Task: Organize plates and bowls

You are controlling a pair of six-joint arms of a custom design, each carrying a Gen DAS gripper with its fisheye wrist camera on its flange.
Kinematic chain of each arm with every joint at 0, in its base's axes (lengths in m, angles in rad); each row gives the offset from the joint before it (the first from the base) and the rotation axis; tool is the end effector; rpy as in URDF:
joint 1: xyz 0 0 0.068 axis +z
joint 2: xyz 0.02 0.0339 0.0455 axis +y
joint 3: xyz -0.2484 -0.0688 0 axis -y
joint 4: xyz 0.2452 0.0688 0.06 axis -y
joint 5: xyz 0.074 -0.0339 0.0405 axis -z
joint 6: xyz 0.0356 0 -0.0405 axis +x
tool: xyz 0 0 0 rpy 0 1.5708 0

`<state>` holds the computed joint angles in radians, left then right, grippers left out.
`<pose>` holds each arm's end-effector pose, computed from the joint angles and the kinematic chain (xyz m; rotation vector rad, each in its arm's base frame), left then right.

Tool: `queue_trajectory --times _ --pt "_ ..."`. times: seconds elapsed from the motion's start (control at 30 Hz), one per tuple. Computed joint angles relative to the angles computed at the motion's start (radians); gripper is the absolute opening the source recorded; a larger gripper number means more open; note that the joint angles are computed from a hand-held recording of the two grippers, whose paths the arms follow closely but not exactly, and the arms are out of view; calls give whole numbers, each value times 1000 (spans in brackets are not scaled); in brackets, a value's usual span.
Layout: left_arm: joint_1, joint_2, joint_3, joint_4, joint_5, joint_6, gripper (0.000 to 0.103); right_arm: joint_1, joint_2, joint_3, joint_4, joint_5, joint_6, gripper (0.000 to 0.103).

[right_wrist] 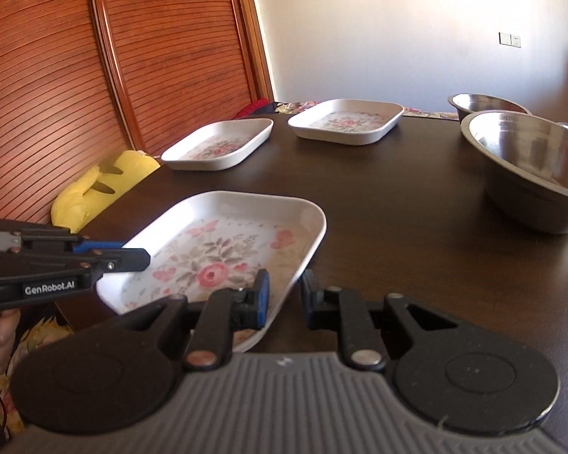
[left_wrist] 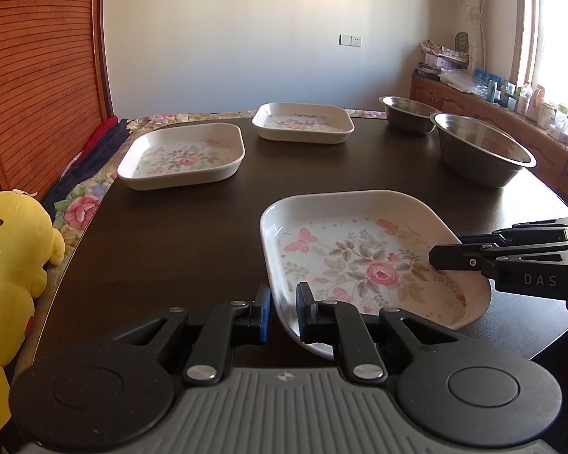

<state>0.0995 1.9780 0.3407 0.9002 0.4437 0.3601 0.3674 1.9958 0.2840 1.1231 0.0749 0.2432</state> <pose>0.2409 0.0087 0.0216 0.5095 2.1773 -0.2643 0.2235 0.0832 0.0278 -0.0913 2.1683 0.2712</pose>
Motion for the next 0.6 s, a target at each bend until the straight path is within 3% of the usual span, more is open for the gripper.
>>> queue_trajectory --times 0.6 --pt "11 26 9 24 4 -16 16 10 20 0 22 6 7 21"
